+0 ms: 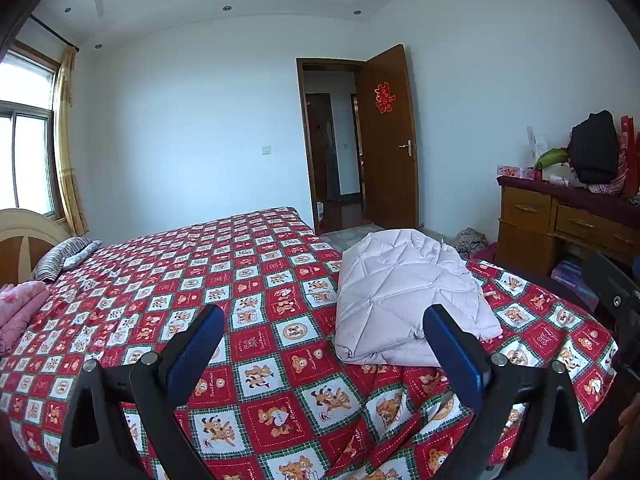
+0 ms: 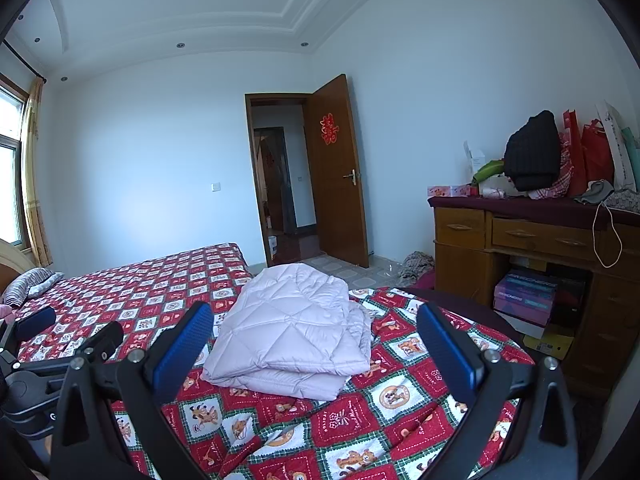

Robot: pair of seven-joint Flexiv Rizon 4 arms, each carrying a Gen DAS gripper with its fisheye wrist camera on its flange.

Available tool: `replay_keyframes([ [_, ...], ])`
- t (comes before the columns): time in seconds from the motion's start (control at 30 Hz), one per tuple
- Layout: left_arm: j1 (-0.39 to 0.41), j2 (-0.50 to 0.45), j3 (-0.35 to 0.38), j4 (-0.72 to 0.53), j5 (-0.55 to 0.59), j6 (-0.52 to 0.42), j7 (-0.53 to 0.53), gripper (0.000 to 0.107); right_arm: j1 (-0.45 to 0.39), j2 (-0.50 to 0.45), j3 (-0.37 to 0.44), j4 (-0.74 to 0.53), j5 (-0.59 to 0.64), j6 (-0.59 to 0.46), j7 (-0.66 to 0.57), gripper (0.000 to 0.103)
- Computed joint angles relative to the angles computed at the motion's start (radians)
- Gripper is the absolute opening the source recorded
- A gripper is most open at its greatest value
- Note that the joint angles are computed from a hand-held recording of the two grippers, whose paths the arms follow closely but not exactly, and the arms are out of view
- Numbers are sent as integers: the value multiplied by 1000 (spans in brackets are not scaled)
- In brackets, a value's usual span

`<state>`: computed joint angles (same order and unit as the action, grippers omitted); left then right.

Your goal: Fold large clothes

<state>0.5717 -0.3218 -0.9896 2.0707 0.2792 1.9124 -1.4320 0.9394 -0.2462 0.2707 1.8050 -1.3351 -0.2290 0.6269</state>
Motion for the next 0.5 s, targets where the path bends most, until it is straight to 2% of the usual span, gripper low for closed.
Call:
replay_keyframes([
  [0.5,3,1,-3,2,-1,-2,-2,100,3,-4,-2,-6,1,-4,0,103],
])
